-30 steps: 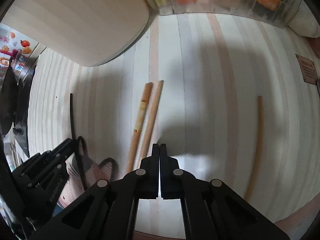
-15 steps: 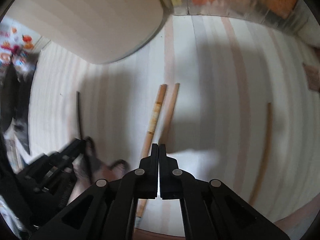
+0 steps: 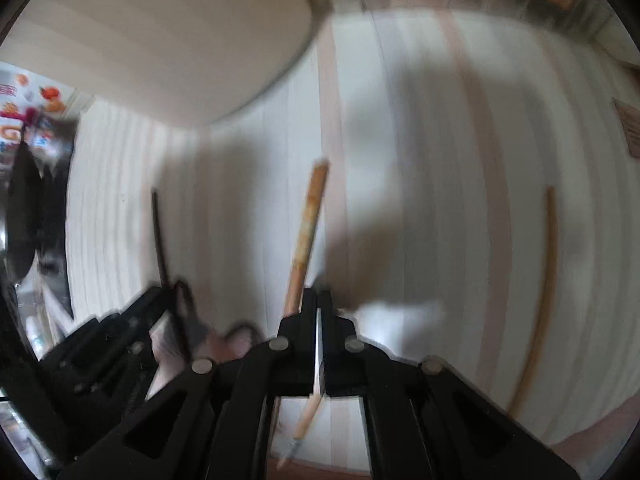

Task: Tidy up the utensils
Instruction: 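Grasp a fourth dark chopstick with the left tool while the right tool grasps a light one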

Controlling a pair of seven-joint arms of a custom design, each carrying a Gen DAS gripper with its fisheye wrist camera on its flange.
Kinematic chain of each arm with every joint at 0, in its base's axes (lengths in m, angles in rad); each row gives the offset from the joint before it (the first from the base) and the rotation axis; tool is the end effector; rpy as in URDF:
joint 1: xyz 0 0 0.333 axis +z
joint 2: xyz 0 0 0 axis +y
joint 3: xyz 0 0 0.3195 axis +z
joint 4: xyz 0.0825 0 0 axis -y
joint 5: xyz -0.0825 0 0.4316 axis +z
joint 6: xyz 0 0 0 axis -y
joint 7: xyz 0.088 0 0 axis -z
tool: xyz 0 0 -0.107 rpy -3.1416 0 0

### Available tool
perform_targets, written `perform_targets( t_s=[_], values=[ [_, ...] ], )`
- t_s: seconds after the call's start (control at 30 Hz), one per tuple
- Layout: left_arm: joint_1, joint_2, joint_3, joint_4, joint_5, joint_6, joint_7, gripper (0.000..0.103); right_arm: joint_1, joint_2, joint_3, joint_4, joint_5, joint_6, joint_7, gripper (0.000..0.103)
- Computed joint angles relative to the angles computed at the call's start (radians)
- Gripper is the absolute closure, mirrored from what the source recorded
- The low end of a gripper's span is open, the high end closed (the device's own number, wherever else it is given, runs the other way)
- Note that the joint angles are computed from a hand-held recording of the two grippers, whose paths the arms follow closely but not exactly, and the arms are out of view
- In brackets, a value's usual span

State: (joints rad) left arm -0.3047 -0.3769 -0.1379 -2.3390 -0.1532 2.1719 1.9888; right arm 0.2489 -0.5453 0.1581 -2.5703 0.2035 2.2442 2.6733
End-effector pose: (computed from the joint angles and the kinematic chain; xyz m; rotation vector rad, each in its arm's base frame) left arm 0.4469 -0.2215 0.4841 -1.1670 2.8067 -0.3163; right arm 0.4012 0.1785 0.4457 -1.0713 2.7150 0.1194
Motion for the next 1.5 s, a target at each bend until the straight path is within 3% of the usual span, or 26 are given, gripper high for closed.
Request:
perform_targets(
  t_s=[0.13, 0.27, 0.4, 0.47, 0.53, 0.63, 0.73, 0.87, 1.0, 1.07, 1.3, 1.43, 1.5],
  values=[
    [-0.001, -0.005, -0.003, -0.002, 0.003, -0.009, -0.006, 0.098, 0.007, 0.008, -0.015, 0.033, -0.018, -0.114, -0.051, 0.103],
    [-0.004, -0.016, 0.001, -0.014, -0.005, -0.01, -0.007, 0.098, 0.004, -0.125, -0.054, -0.054, 0.088, -0.101, -0.045, 0.103],
    [-0.005, -0.021, 0.002, -0.02, -0.009, -0.012, -0.013, 0.098, -0.011, -0.302, -0.049, -0.175, 0.186, -0.105, 0.064, 0.096],
    [-0.005, -0.021, 0.003, -0.021, -0.008, -0.014, -0.011, 0.098, -0.008, -0.324, -0.038, -0.208, 0.213, -0.101, 0.102, 0.093],
    [-0.006, -0.016, 0.001, -0.014, -0.004, -0.019, -0.011, 0.098, 0.008, -0.312, -0.014, -0.225, 0.238, -0.059, 0.137, 0.093],
    [-0.008, -0.02, -0.002, -0.02, 0.0, -0.016, -0.009, 0.098, -0.003, -0.257, 0.007, -0.183, 0.169, -0.07, 0.138, 0.094],
    [-0.011, -0.021, -0.003, -0.021, -0.003, -0.019, -0.012, 0.098, 0.009, -0.187, -0.009, -0.117, 0.119, -0.128, 0.075, 0.094],
    [-0.016, -0.029, -0.003, -0.031, -0.002, -0.012, -0.007, 0.098, 0.01, -0.148, -0.021, -0.089, 0.112, -0.134, 0.026, 0.095],
    [-0.022, -0.035, -0.003, -0.04, -0.002, -0.009, -0.001, 0.098, 0.017, 0.082, 0.005, 0.124, -0.042, -0.274, -0.135, 0.096],
    [-0.022, -0.033, -0.003, -0.039, -0.003, -0.008, -0.003, 0.098, 0.023, 0.122, 0.003, 0.163, -0.066, -0.308, -0.167, 0.096],
    [-0.023, -0.032, -0.001, -0.037, -0.005, -0.012, -0.002, 0.098, 0.028, 0.14, 0.012, 0.176, -0.084, -0.301, -0.114, 0.096],
    [-0.04, -0.029, -0.004, -0.032, -0.018, -0.008, 0.03, 0.099, 0.031, 0.065, 0.015, 0.118, -0.078, -0.275, -0.062, 0.096],
    [-0.052, -0.036, -0.011, -0.039, -0.022, 0.002, 0.048, 0.099, 0.024, 0.02, 0.017, 0.097, -0.086, -0.31, -0.029, 0.096]
  ],
)
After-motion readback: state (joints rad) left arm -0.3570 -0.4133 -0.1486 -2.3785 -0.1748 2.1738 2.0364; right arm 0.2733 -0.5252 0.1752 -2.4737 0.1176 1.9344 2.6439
